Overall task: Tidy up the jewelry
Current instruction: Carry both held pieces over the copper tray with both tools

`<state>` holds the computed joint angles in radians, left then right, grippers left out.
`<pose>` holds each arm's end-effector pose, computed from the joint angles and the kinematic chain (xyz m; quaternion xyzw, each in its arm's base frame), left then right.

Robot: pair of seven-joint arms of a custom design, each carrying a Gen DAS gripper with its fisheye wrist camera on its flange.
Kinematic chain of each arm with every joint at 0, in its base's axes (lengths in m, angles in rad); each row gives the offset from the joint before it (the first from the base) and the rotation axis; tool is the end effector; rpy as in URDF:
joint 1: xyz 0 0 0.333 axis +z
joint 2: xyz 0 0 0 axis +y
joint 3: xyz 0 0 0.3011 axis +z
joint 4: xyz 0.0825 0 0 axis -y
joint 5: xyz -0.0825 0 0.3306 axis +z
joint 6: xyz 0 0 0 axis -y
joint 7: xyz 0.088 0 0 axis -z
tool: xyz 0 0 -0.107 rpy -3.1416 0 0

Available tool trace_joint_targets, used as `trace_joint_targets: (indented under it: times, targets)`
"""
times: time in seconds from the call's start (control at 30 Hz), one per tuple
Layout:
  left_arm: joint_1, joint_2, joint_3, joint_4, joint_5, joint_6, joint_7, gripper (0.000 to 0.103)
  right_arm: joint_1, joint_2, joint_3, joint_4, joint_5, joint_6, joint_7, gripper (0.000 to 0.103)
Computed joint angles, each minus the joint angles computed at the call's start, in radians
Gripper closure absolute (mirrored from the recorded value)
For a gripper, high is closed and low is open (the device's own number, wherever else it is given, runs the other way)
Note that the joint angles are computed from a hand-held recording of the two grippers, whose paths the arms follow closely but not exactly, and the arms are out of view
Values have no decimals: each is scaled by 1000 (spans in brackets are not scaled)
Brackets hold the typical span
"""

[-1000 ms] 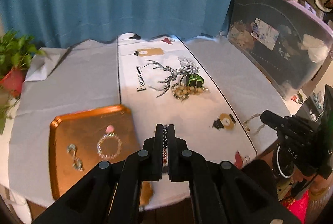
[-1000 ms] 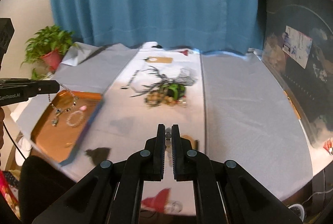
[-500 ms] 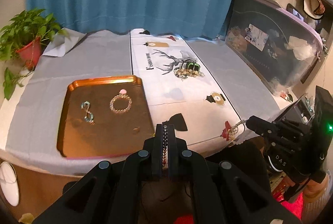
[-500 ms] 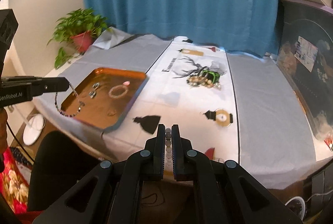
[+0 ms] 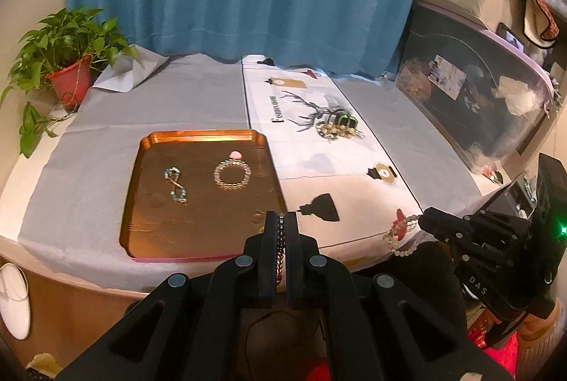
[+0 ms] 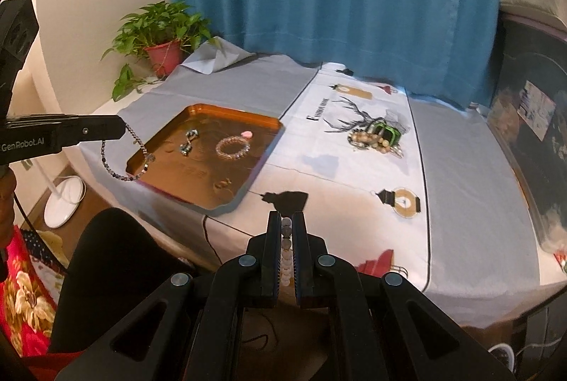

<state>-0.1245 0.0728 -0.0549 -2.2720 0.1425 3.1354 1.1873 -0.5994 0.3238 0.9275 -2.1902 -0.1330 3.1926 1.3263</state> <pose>0.5249 -0.1073 0.4420 -0.6730 0.6314 -0.3239 0.2083 0.5411 0.1593 0.4160 -0.8023 0.4373 -0.2019 0.3527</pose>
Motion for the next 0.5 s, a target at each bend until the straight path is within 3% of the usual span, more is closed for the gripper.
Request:
trace_joint_targets:
  times: [0.23,0.5]
  targets:
    - [3,10,66,16,103,-3,-87,101,129,36,-85,78,16,-34,-29,97]
    - [56,68,68,69,39,-17,-18,101,363,129,-234,257,61,-99,-79,97]
